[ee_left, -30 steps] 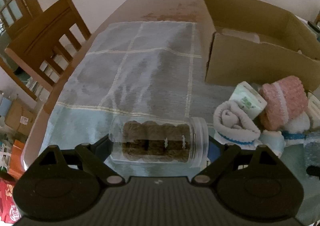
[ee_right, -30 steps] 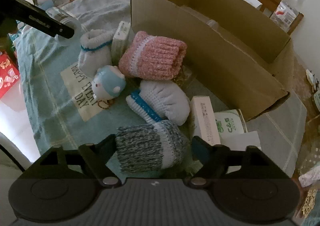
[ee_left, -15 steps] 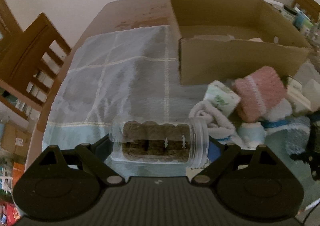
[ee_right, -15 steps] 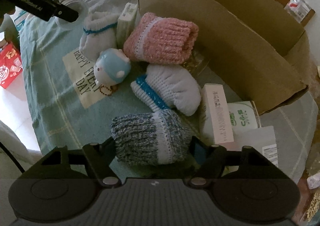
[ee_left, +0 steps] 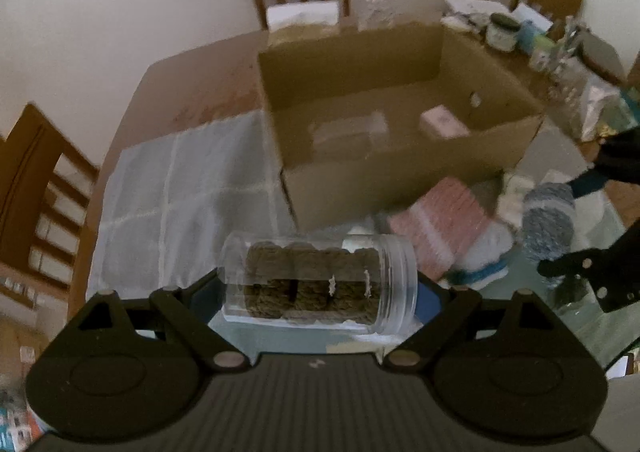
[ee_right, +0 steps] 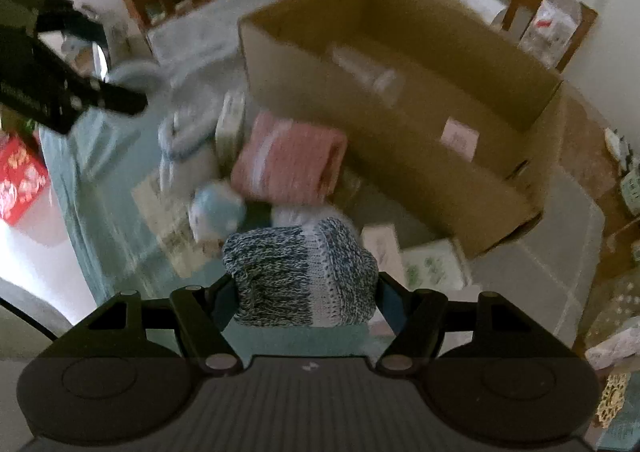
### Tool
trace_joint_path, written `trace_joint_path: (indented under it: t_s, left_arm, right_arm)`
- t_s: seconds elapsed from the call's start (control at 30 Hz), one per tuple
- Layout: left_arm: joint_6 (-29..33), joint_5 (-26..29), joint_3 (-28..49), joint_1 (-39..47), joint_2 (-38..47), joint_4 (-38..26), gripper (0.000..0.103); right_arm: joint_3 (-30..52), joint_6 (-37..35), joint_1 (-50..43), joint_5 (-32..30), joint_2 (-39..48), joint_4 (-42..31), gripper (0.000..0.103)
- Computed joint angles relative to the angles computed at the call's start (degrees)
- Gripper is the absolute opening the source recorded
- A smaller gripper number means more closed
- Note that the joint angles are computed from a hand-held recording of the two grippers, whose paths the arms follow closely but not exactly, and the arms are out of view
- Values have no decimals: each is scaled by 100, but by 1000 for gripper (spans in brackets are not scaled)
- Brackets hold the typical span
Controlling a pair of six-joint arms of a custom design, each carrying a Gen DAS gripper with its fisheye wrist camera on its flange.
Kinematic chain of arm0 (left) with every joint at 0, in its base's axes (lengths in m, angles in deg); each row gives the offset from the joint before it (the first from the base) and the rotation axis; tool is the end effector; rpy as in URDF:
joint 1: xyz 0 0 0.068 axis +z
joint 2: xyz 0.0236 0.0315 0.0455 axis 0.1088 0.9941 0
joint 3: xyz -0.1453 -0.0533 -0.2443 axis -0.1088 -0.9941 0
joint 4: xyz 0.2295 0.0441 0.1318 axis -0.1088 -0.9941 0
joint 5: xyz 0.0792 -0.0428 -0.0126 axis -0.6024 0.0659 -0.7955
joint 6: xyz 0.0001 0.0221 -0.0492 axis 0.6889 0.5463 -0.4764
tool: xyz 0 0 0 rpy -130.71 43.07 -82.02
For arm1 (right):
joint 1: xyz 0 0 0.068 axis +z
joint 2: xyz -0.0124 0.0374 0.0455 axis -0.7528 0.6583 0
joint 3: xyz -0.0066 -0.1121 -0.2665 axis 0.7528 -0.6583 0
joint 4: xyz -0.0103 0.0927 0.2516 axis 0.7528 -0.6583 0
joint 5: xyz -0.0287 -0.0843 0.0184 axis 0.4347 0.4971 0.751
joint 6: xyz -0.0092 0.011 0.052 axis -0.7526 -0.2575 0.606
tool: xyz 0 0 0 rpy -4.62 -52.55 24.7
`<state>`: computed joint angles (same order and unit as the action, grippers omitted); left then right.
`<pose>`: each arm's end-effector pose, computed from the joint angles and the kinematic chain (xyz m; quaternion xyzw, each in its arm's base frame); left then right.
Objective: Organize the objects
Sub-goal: 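Carry the jar and grey sock into the cardboard box and release both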
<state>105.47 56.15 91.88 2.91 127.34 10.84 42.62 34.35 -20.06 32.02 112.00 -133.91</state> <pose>0.2180 -0.0238 0.2546 0.3983 0.8723 -0.0655 0.2759 0.0995 0.0486 0.2266 -0.0695 0.9705 0.0209 0.2301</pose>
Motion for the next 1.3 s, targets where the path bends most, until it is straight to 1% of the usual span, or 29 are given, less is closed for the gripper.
trace_joint_path:
  t_s: [0.17,0.37,0.57,0.7,0.73,0.87,1.3]
  left_arm:
    - [-227,78,517,-352,328,-19,92]
    - [-648,55,1049,-794,771,348,92]
    - [-1028,-98,1422,-1247,1308,680,92]
    - [-1202,-213,1463,-1483,1569,879,92]
    - [-1243,-227,1455,-1528,1626,923,94]
    - [-1317,-277,1458,-1573,1827,926,97]
    - [-1297,-228,1348,-1265,1748,930,98]
  right_arm:
    - [579,-352,-413,-3,89,-137,75]
    - [1068,-877,-1014,-24,425,117,75]
    - [1303,-1465,-1784,-265,799,480,75]
    - [1447,-1801,-2326,-521,1128,759,75]
    - [1454,-1854,-2403,-554,1191,826,75]
    - [1413,-1919,-2534,-563,1388,1022,75]
    - [1348,-2077,-2779,-766,1940,1419,75]
